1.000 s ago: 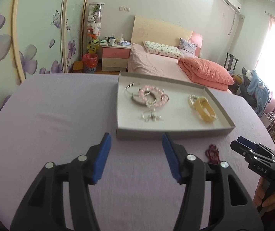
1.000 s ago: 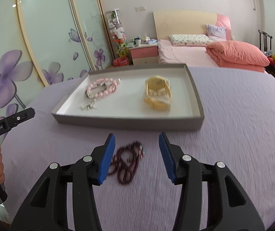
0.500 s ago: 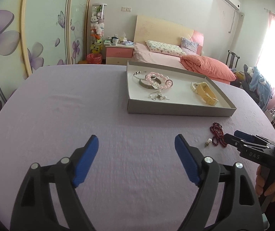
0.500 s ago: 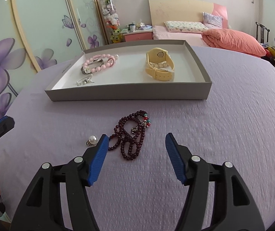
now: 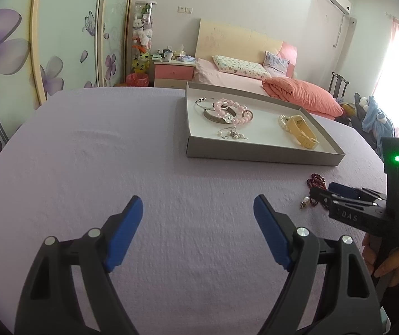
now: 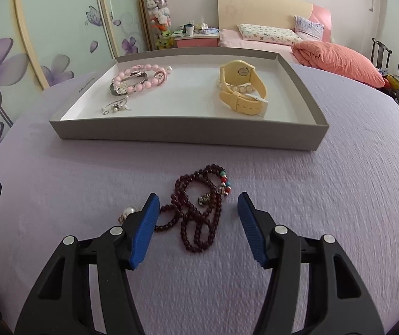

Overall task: Organize jewelry
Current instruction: 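Grasp the dark red bead necklace with the right tool, then lift the necklace with the right tool while the left tool grasps the pearl pendant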

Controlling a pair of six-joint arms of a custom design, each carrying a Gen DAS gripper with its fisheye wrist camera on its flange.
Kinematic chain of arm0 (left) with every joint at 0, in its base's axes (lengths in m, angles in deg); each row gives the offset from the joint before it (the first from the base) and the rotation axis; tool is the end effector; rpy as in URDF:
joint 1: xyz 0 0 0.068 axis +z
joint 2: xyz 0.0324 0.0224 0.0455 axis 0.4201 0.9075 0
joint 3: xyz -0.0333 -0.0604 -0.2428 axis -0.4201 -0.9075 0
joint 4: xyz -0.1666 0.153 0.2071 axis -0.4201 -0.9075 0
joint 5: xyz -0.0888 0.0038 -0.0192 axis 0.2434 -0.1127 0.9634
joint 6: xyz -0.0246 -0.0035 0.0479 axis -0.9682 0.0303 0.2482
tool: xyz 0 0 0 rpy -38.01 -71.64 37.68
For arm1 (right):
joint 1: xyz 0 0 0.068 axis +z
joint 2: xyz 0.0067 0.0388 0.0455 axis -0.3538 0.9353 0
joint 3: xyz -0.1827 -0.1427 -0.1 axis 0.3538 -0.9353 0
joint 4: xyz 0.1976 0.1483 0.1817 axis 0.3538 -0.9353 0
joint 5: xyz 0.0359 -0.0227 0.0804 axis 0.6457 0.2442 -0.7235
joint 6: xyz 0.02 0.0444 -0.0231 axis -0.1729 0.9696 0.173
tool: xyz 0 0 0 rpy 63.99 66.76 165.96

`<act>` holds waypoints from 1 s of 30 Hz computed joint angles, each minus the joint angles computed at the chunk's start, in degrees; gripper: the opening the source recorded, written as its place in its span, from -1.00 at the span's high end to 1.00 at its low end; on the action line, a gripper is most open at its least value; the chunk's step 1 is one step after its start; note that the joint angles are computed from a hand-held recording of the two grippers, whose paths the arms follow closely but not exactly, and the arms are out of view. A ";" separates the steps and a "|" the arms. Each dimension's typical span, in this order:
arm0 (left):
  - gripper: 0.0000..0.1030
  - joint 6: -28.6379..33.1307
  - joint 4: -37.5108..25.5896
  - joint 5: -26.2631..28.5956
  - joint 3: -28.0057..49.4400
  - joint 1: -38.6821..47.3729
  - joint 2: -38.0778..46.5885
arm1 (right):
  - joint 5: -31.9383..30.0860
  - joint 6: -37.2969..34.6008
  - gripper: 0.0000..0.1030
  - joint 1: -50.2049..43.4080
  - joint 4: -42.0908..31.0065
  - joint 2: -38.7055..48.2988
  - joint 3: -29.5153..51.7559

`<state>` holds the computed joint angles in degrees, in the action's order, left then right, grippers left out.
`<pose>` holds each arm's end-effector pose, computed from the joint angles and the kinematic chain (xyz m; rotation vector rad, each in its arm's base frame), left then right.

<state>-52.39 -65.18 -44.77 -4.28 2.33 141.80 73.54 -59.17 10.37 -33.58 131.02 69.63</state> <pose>0.2281 -0.0796 0.1777 -0.4269 2.2706 -0.0355 0.3689 0.2238 0.1394 -0.5840 2.4221 0.3087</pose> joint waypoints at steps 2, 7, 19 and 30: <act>-0.58 0.05 0.23 0.12 0.18 -0.09 0.56 | -1.06 -0.15 0.13 -0.31 -0.50 0.16 0.43; -0.58 -0.11 0.93 0.07 0.70 -0.79 2.17 | -2.39 -1.89 0.53 -0.83 -0.38 -1.27 -1.21; -0.58 -0.34 3.39 0.71 4.41 -3.99 9.07 | -7.07 -1.89 0.84 -4.40 -0.07 -6.78 -5.42; -0.58 0.79 6.87 2.12 14.39 -9.50 25.53 | -13.42 0.72 0.84 -8.94 3.07 -16.10 -8.11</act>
